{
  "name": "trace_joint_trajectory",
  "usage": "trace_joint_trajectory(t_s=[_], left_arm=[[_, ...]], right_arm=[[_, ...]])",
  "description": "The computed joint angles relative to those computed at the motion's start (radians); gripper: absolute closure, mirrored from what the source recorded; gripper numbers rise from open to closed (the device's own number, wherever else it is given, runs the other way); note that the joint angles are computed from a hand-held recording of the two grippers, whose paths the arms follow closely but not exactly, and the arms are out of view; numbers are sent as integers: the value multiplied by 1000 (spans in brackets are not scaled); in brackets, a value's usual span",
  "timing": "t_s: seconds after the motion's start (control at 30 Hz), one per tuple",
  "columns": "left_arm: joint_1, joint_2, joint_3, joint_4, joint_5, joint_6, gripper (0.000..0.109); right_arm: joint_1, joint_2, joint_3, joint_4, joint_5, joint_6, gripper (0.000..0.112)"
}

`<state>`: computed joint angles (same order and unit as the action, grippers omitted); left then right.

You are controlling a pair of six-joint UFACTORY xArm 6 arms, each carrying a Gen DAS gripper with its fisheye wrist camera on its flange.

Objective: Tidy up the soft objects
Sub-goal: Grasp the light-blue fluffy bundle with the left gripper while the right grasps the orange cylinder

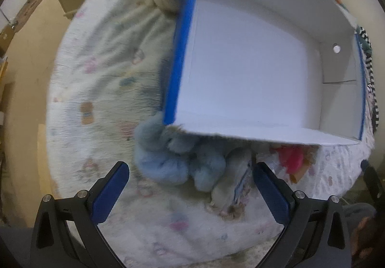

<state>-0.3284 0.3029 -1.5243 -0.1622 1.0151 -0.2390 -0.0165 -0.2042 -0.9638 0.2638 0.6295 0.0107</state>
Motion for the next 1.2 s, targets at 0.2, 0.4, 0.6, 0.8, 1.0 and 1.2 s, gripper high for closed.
trace_joint_trajectory(t_s=[0.2, 0.4, 0.6, 0.8, 1.0, 1.2], left_arm=[[5, 101, -77, -37, 71, 32, 6], [12, 117, -56, -55, 61, 49, 28], [6, 34, 36, -74, -14, 86, 77], [23, -103, 160, -94, -63, 109, 99], [74, -121, 95, -110, -6, 126, 100], [95, -145, 98, -128, -8, 137, 100]], right_arm=[[-8, 29, -8, 0, 17, 19, 9], [11, 47, -18, -20, 16, 15, 9], [1, 59, -25, 6, 27, 6, 9], [-48, 76, -37, 51, 73, 11, 9], [-81, 157, -105, 128, 218, -9, 38], [-71, 254, -169, 162, 332, -20, 68]])
